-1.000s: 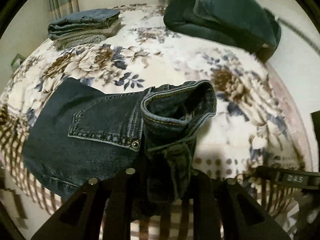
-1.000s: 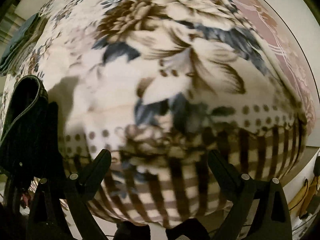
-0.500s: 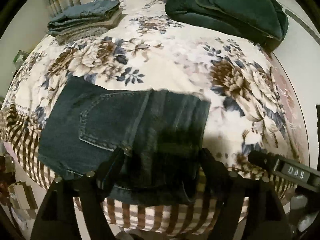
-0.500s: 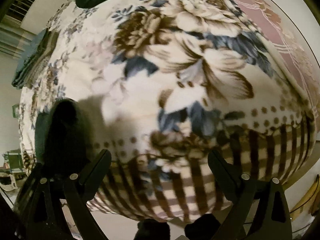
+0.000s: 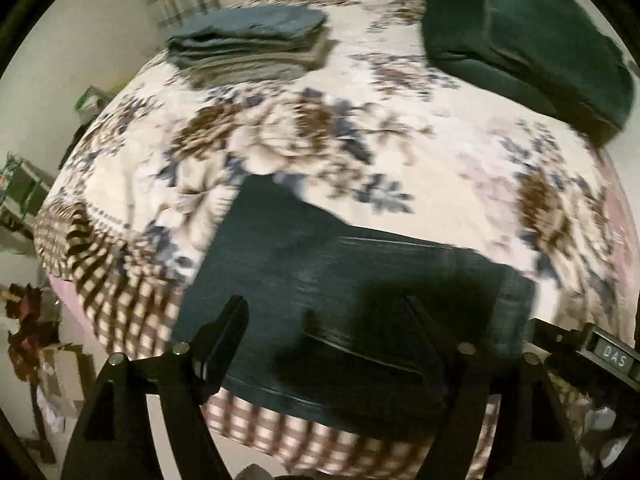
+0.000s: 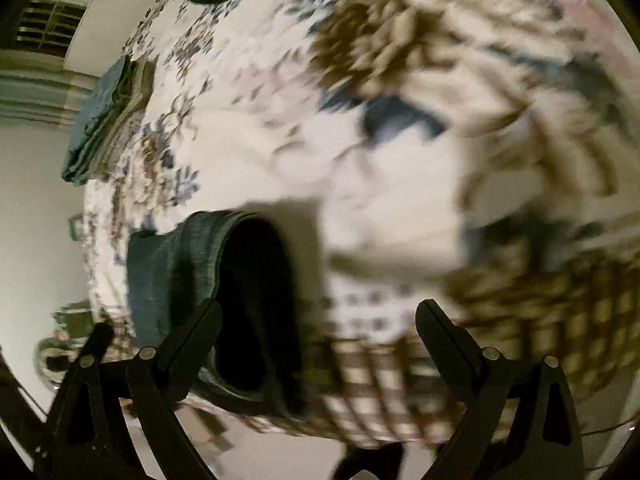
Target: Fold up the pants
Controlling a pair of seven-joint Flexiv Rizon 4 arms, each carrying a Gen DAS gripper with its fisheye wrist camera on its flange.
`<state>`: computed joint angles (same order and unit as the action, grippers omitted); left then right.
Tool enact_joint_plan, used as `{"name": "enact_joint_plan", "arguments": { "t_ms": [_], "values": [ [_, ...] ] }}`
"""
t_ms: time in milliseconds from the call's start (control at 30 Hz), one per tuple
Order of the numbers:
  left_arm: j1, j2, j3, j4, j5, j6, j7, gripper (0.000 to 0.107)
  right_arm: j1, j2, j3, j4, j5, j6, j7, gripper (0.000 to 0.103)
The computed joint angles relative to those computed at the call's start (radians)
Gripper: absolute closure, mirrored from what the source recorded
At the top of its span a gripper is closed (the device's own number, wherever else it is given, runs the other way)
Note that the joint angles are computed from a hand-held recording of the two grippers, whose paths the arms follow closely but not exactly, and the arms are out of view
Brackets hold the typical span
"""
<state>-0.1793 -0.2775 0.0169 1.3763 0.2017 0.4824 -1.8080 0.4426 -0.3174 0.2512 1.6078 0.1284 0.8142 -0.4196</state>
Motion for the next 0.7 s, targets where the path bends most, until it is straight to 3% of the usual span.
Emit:
{"name": "enact_joint_plan", "arguments": {
  "t_ms": [167,267,333,467,567,633,700],
  "values": [
    [0.043,-0.032,0.023,-0.024,0.007,-0.023,0.047,0.031,-0.009,-0.126,0.046,-0.071,0.145,0.106,-0.012,0.002],
    [0.081,-0.059,0.034,-0.039,-0.019,-0.045,0.089,0.031,0.005,-0.133,0.042,-0.059,0.164,0.173,0.036,0.002],
    [0.107,-0.072,0.040,-0.044,-0.044,-0.058,0.115,0.031,0.019,-0.110,0.027,-0.032,0.143,0.196,0.089,0.002],
    [0.154,-0.101,0.048,-0.067,-0.099,-0.099,0.139,0.031,0.074,-0.012,-0.041,0.056,-0.023,0.212,0.258,0.002],
    [0.169,-0.122,0.053,-0.087,-0.108,-0.123,0.154,0.031,0.078,-0.001,-0.039,0.065,-0.077,0.248,0.322,0.001],
    [0.180,-0.136,0.054,-0.099,-0.121,-0.145,0.164,0.031,0.068,-0.024,-0.022,0.043,-0.081,0.264,0.311,0.001],
    [0.186,-0.149,0.052,-0.108,-0.130,-0.161,0.179,0.031,0.052,-0.072,0.004,-0.010,-0.068,0.208,0.252,0.001]
  ]
}}
